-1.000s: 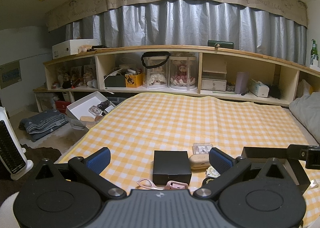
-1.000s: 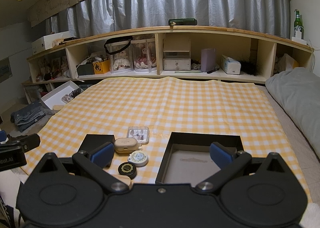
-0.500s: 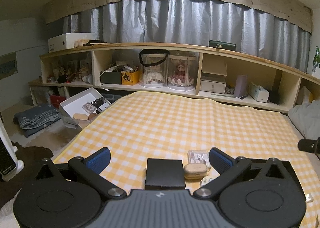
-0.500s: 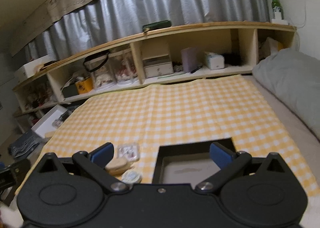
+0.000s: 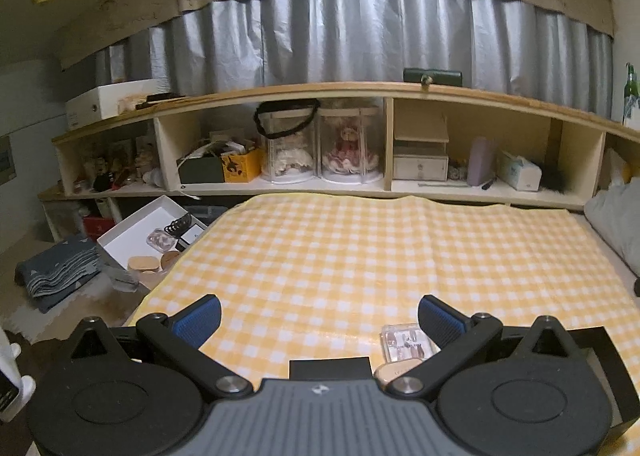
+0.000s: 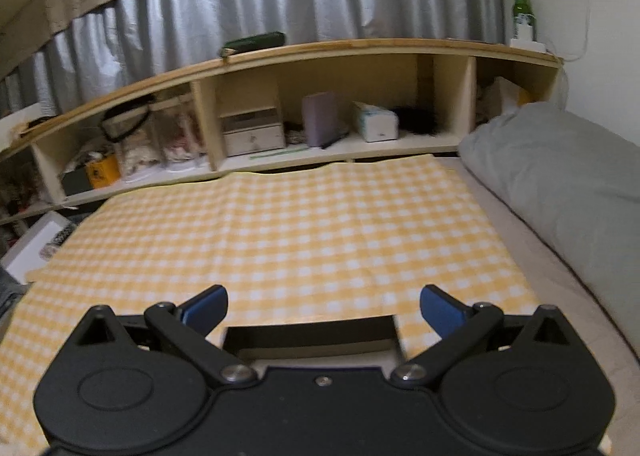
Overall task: Organize rigid objects
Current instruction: 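Move the right gripper to the open black tray and clamp its rim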
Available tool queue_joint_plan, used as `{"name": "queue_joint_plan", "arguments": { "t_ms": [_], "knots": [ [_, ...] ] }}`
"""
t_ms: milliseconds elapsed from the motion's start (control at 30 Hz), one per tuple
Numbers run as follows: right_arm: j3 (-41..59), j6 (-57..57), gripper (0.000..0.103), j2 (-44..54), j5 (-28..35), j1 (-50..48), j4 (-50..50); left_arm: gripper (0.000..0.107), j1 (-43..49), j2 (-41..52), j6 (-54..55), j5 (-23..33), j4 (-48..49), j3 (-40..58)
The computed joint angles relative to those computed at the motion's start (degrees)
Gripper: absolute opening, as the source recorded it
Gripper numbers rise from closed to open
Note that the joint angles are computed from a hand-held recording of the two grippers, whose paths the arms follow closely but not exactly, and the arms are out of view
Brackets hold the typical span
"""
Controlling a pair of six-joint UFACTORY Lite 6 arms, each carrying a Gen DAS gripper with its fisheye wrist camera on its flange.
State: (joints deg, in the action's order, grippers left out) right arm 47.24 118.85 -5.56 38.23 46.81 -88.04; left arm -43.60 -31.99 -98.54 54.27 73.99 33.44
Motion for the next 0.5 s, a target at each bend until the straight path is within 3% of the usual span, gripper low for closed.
{"name": "queue_joint_plan", "arguments": {
  "t_ms": [167,267,367,500],
  "knots": [
    [-0.44,2.47,0.103,2.00,-4.03,-7.04,-3.31,0.103,9.07,6.13,1.20,-9.11,2.20,3.47],
    [0.75,-1.46,0.103,4.51,-4.37,-8.98,-0.33,0.103,13.32,11.16,2.09,-12.05,3.72,6.32],
    [1.37,-5.85,0.103,6.04,-9.09,-12.14,2.30,0.103,17.64,15.46,3.29,-16.02,4.28,8.69],
    [4.64,-19.63,0.103,9.50,-14.78,-16.28,17.20,0.103,22.75,21.14,5.19,-19.95,4.20,11.65]
  ]
}}
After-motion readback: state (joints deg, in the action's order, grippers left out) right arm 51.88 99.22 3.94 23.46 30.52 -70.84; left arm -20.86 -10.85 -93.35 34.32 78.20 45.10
